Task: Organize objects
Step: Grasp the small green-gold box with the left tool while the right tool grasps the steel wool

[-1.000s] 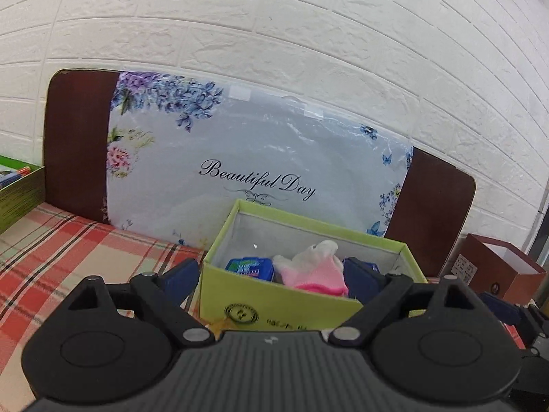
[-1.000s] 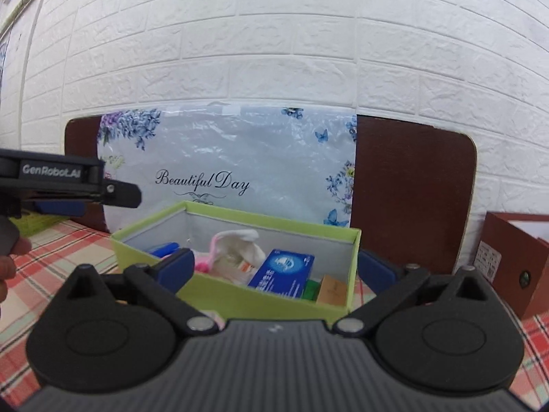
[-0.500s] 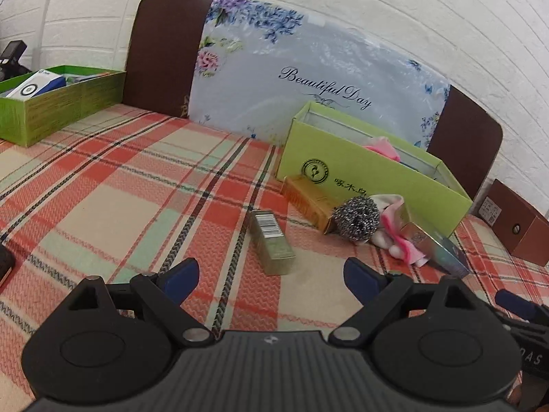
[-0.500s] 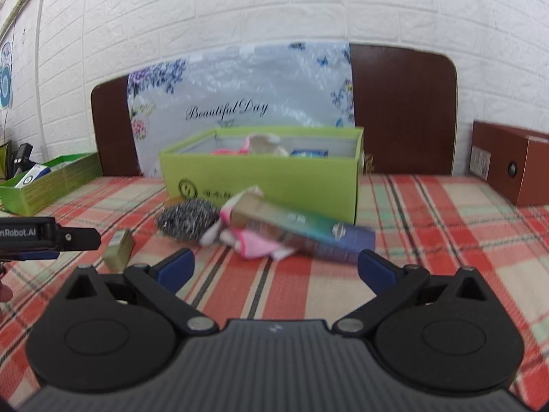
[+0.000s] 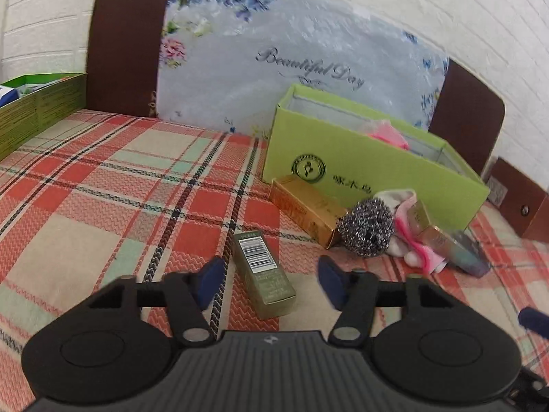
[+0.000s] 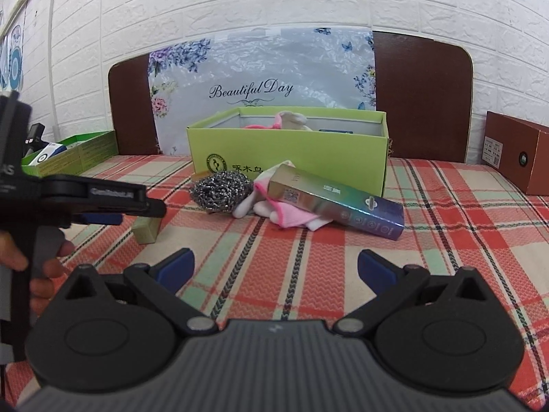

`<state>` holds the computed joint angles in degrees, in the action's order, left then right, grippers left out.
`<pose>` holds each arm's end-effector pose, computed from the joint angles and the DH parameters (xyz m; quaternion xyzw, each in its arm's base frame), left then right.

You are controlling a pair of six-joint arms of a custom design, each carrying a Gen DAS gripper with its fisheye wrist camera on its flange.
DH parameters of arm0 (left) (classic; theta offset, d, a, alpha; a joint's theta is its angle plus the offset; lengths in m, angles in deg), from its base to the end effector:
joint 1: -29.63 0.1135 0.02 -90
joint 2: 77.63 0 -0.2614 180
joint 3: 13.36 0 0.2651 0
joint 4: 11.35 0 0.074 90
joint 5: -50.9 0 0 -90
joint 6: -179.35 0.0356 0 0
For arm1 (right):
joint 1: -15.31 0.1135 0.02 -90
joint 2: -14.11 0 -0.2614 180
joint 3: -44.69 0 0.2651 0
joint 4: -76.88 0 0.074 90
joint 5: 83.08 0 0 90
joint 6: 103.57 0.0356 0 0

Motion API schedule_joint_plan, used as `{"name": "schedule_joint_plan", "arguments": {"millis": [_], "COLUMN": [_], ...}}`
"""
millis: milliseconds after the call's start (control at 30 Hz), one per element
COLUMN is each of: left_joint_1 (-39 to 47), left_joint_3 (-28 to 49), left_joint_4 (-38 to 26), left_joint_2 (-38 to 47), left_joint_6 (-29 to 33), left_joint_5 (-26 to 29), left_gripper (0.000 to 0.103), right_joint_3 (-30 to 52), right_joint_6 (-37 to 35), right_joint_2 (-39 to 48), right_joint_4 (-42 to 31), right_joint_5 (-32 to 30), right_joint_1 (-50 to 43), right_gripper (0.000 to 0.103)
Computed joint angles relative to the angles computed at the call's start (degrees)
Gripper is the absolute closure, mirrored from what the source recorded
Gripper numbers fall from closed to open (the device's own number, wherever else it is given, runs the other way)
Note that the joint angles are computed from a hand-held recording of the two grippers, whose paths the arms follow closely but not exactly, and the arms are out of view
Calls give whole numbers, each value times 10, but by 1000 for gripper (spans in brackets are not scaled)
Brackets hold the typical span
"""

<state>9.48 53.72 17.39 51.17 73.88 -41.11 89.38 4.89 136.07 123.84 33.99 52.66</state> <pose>0.3772 -0.1371 0.0241 0.0275 0.8782 -0.1313 0.4591 0.2547 0.1740 0.0233 -0.0235 0.8510 0.0470 0.5226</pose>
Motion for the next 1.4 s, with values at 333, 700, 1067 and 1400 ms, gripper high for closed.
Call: {"name": "schedule_joint_plan", "arguments": {"millis": [333, 700, 1067, 1400], "left_joint_1": [38, 64, 53, -46], "left_joint_3": [-23, -53, -68, -106], "left_joint_4": [-56, -38, -45, -20], "left_joint_2": [-31, -41, -56, -74], "left_joint_6": [67, 71, 64, 69], "left_joint_5": [77, 114, 145, 110], "left_gripper": [79, 80, 80, 77], "right_joint_3": [124, 400, 161, -84], "right_joint_6": [5, -52, -85, 6], "right_joint_2": [10, 144, 39, -56], "right_joint_4": [-106, -287, -119, -34], "right_joint_5": [-20, -29, -76, -23], "right_joint_1": [-15, -23, -17, 15], "right_gripper": [0, 49, 69, 45]}}
